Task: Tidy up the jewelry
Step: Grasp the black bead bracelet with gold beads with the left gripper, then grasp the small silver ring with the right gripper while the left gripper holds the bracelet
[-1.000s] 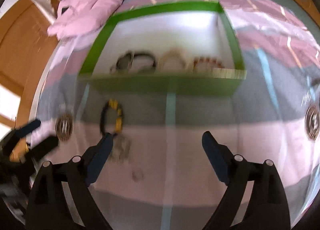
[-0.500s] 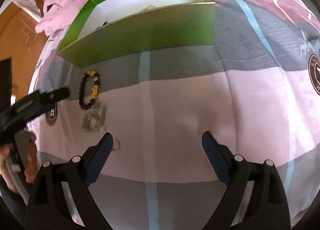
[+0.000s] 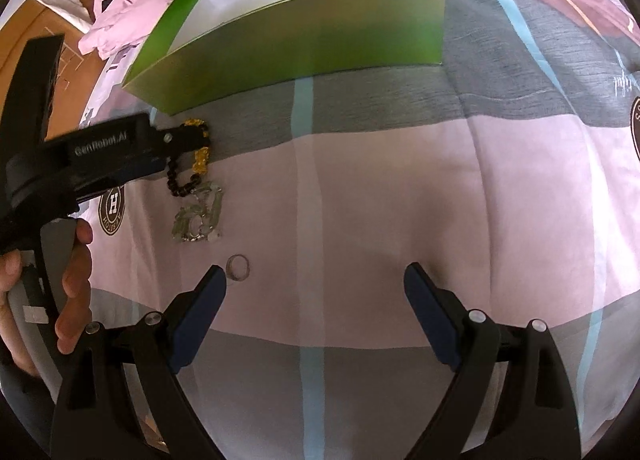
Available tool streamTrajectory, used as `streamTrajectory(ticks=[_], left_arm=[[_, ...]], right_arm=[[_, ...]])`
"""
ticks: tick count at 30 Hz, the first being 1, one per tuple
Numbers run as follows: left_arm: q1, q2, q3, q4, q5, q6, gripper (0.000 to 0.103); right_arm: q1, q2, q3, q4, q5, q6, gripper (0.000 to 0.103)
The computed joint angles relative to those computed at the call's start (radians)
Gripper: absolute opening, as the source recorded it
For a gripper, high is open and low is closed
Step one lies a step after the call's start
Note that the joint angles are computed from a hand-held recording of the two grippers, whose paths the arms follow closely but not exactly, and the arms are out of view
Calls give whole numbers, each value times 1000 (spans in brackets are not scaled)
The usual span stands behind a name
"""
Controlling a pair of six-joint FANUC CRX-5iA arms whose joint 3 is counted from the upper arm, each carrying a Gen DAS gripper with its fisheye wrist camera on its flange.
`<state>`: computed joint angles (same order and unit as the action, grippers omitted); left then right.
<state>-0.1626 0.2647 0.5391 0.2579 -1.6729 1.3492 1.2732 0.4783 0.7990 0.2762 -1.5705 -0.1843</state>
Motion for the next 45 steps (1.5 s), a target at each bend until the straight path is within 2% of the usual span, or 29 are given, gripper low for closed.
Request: streamTrajectory(ticks=[4, 7, 8, 9, 10, 12, 15, 17, 21, 25, 27, 31, 33, 37, 40, 43, 45], left_arm=[[-43, 44, 47, -56, -46, 13, 61], [-48, 50, 44, -54, -23, 26, 61], [-58, 52, 54, -79, -27, 19, 54], [-70, 49, 61, -111, -23, 15, 39], [-88, 41, 65, -158, -13, 3, 32], [-82, 39, 56, -130, -4, -7, 9], [-10, 38, 8, 7, -3, 31, 9], [23, 34, -9, 60, -4, 50, 9], [43, -37, -36, 34, 57, -28, 9], [75, -104, -48, 13, 59, -87, 9], [93, -130, -61, -7, 92, -125, 9], [184, -181, -131, 63, 90, -166, 9], [190, -197, -154, 63, 103, -175, 9], [231, -217, -188, 91, 104, -193, 9], [227, -210, -190, 94, 100, -187, 9], [226, -208, -195, 98, 95, -190, 9], [225, -204, -193, 97, 87, -188, 9]], right_arm=[[-4, -1, -3, -17, 0, -1, 91], [-1, -24, -43, -10, 36, -13, 91], [-3, -23, -41, -11, 38, -8, 91], [-3, -20, -37, -10, 35, -4, 91], [-4, -18, -33, -11, 31, -2, 91], [-6, -14, -29, -19, 25, 4, 91], [-1, -31, -55, -18, 30, -2, 91], [-1, -26, -44, -15, 23, 2, 91], [2, -24, -47, -5, 30, 3, 91], [8, -20, -51, 17, 32, 16, 91], [13, -8, -40, 34, 25, 29, 91], [-8, -24, -65, 7, 97, 20, 91], [-16, -18, -53, 2, 117, 21, 90], [-23, 64, 93, -32, 49, 115, 83], [-38, 111, 180, -83, 7, 164, 76], [-53, 218, 365, -96, -122, 216, 74], [-51, 269, 464, -100, -206, 248, 66]])
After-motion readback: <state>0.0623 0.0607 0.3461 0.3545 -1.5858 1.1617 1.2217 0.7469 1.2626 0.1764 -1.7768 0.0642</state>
